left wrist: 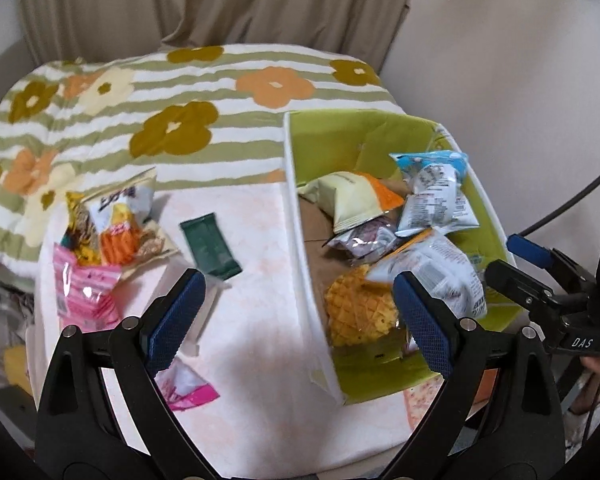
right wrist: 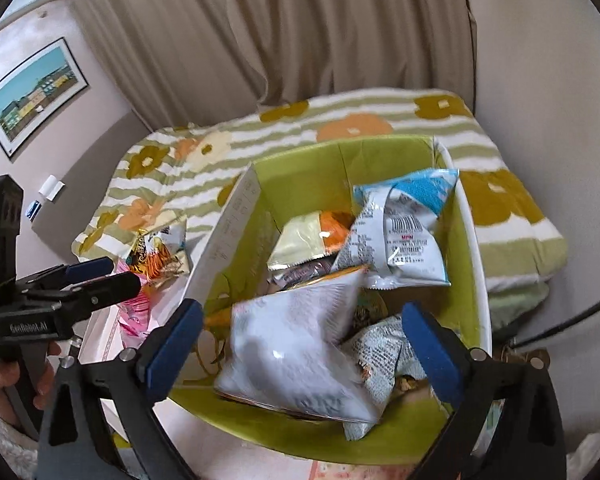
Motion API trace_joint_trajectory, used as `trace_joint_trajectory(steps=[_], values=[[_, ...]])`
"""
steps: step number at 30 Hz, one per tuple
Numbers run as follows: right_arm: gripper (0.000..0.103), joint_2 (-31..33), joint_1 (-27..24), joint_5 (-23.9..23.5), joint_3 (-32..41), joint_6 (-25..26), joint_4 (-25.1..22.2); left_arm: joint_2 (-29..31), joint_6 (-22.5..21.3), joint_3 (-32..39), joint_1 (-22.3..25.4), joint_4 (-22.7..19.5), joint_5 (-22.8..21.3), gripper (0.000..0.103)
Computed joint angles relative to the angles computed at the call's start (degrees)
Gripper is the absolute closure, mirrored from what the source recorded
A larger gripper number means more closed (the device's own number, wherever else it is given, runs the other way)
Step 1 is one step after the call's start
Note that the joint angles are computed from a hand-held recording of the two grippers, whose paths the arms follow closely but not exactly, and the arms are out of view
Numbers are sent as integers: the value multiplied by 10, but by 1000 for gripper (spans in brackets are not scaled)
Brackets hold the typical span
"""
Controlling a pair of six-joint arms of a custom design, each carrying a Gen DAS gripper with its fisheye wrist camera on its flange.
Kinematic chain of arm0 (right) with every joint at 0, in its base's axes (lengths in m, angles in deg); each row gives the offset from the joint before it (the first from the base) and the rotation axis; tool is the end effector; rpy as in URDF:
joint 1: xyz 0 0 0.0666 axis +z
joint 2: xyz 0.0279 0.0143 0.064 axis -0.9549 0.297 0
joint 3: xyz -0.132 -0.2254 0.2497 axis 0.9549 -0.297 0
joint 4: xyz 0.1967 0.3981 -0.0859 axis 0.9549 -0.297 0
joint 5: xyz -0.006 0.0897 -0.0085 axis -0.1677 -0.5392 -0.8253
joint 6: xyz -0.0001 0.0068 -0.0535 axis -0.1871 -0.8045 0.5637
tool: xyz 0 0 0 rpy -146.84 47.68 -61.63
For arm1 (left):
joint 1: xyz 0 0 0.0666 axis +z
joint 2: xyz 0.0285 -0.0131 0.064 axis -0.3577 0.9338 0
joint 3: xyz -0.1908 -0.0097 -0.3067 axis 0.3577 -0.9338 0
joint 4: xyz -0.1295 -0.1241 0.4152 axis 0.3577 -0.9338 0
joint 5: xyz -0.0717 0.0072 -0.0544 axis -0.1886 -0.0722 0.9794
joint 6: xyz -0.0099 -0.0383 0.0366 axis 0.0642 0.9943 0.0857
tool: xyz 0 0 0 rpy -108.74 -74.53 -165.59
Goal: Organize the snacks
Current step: 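Carry the waffle pack and white bag over the yellow box and release both, then grasp the pink Oishi bag with the left tool while the right tool grasps the clear pouch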
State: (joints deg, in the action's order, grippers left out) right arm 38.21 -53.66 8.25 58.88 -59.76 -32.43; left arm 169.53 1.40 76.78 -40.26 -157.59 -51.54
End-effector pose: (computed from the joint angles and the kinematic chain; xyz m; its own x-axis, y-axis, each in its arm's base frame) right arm 0.4670 0.1576 0.4795 -0.7237 0.2917 -0.6254 0.1181 0.9452 0.3043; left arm 0.5858 -0.2143 0.5175 -0.7849 0.3236 -0.5284 0.4725 0.8643 -0.1724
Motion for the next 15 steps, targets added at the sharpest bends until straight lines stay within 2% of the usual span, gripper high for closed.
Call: trace_joint_trajectory(steps=[4, 7, 15], values=[[4, -7, -1, -5, -11, -5, -1, -14, 11, -24, 7, -3, 0, 9], [4, -7, -6, -32, -11, -9, -4, -25, 21, -41, 10, -4, -6, 9], [4, 1, -3, -60, 1, 23, -2, -75, 52, -104, 18, 13, -22, 9]])
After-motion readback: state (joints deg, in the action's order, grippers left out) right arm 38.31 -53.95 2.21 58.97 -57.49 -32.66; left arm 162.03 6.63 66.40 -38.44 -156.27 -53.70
